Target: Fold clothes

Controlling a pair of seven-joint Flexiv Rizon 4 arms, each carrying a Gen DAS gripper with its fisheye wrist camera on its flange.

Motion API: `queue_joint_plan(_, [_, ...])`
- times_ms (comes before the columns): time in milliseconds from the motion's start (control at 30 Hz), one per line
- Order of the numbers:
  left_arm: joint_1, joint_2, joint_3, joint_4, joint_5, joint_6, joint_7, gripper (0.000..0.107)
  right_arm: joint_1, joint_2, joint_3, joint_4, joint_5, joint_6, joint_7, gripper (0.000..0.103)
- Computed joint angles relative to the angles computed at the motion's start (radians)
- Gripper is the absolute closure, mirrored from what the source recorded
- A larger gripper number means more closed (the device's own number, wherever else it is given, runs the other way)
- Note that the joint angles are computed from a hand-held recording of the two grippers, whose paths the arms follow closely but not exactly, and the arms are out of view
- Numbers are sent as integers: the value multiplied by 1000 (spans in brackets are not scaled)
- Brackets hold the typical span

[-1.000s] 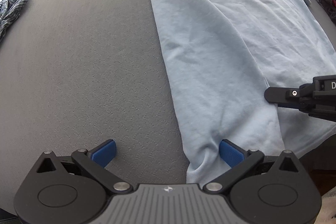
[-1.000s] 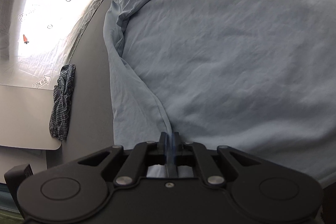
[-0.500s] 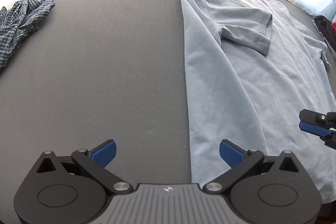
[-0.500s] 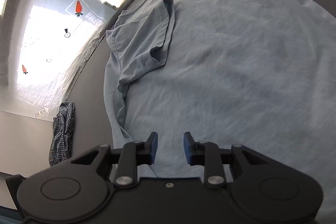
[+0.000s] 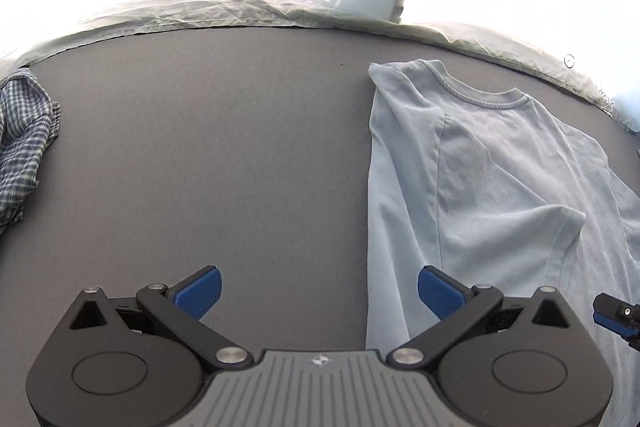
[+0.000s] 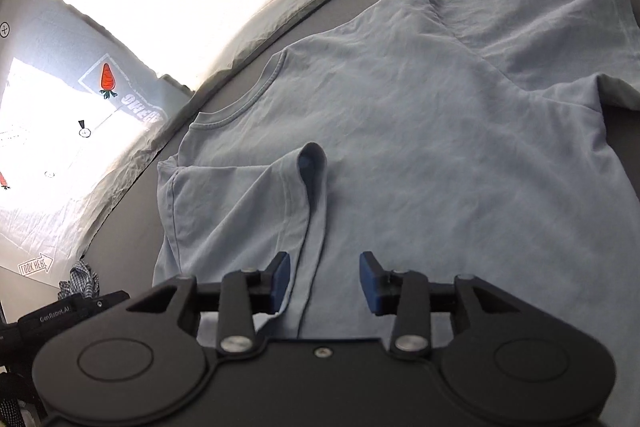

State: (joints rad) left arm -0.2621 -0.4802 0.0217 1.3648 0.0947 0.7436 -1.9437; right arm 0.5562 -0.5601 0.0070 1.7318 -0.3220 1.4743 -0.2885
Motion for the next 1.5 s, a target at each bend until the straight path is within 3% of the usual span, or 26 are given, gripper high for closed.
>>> queue_joint_plan(233, [-2,-288,0,-393,-25,-50,39,4,-49,-127,4,-188,-34,-55,-116,54])
queue_joint_plan(300, [-6,-361,2,-499,-45,-98,44,5,-73,-147,45,-240,-23,-139,-165,55])
queue_joint_plan(367, [-9,-401,4,-546,-57,-108,44,6,-69,-153,38,-246,-17,-129,-179,56])
queue_joint_plan(400, [-12,-416,7,-561,-60,-103,39,9,-87,-157,67,-252,0,-123,-207,62])
queue_joint_plan(433, [-13,-423,7,-560,-63,-83,32,16,-100,-161,87,-258,16,-119,-229,67])
queue_joint_plan(500, [-13,-438,4,-566,-75,-59,21,31,-122,-172,123,-266,51,-97,-268,95])
queue_joint_plan(567, [-11,-452,-1,-571,-92,-43,9,60,-116,-177,118,-268,69,-69,-289,100])
queue_joint_plan(667, [-15,-466,0,-577,-106,-17,-8,92,-64,-172,38,-256,57,-19,-268,101])
queue_joint_plan(833, [-34,-461,26,-572,-84,55,-59,98,25,-166,-139,-260,-14,36,-224,102])
queue_joint_plan(900, [-32,-474,22,-589,-90,59,-65,98,35,-178,-182,-286,-53,17,-225,102])
queue_joint_plan(1000, [-45,-525,35,-673,-78,-3,-53,97,0,-226,-145,-365,-91,-86,-264,102])
queue_joint_plan(1100, [-61,-555,59,-725,-39,-25,-41,90,-30,-263,-88,-429,-105,-205,-309,101])
queue_joint_plan(1233, [-75,-567,94,-805,18,-136,-32,51,-27,-239,-81,-404,-118,-266,-305,89])
queue_joint_plan(1300, [-82,-514,101,-734,54,-100,-30,42,6,-185,-137,-310,-139,-194,-215,54])
queue_joint_plan(1367, [-96,-430,111,-619,95,-60,-34,23,17,-117,-152,-202,-147,-124,-154,46])
queue_joint_plan(1500, [-145,-247,132,-383,171,-45,-93,18,56,17,-190,-7,-179,-40,-53,18])
